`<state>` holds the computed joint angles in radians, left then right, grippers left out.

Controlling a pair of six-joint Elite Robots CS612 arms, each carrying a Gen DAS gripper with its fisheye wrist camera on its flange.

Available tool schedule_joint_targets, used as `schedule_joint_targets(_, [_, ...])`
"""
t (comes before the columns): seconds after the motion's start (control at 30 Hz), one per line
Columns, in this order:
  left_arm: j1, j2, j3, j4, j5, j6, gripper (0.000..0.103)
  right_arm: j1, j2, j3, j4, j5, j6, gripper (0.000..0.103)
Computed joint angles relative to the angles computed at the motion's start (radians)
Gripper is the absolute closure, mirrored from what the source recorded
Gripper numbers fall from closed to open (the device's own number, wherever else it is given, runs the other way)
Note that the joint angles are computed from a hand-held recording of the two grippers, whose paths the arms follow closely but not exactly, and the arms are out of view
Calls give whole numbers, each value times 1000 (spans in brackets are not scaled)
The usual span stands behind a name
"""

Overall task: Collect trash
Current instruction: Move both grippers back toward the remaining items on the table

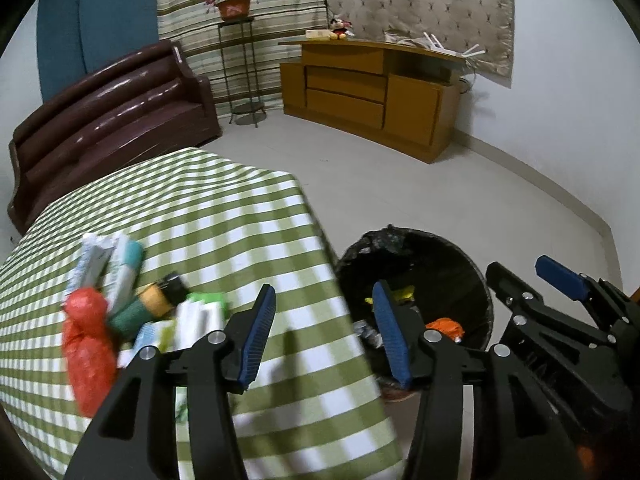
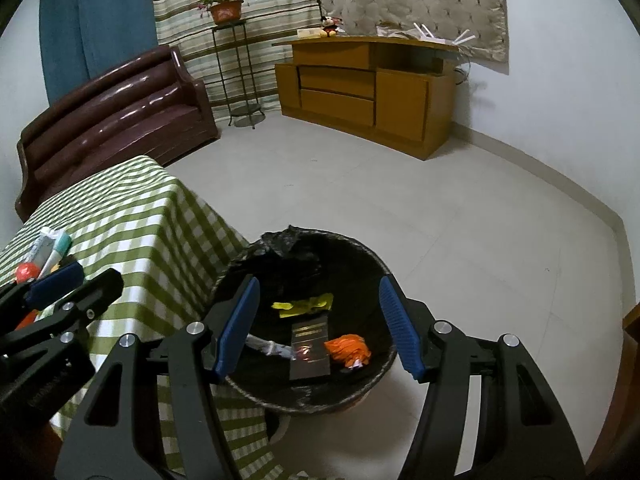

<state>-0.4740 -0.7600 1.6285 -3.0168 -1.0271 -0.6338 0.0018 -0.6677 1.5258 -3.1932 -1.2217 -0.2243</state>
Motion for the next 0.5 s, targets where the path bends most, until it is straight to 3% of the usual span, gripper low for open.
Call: schedule_joint_targets(0.5, [8,-125,208,-3,101,-152,48,46,-62,80,-10,73,-48,42])
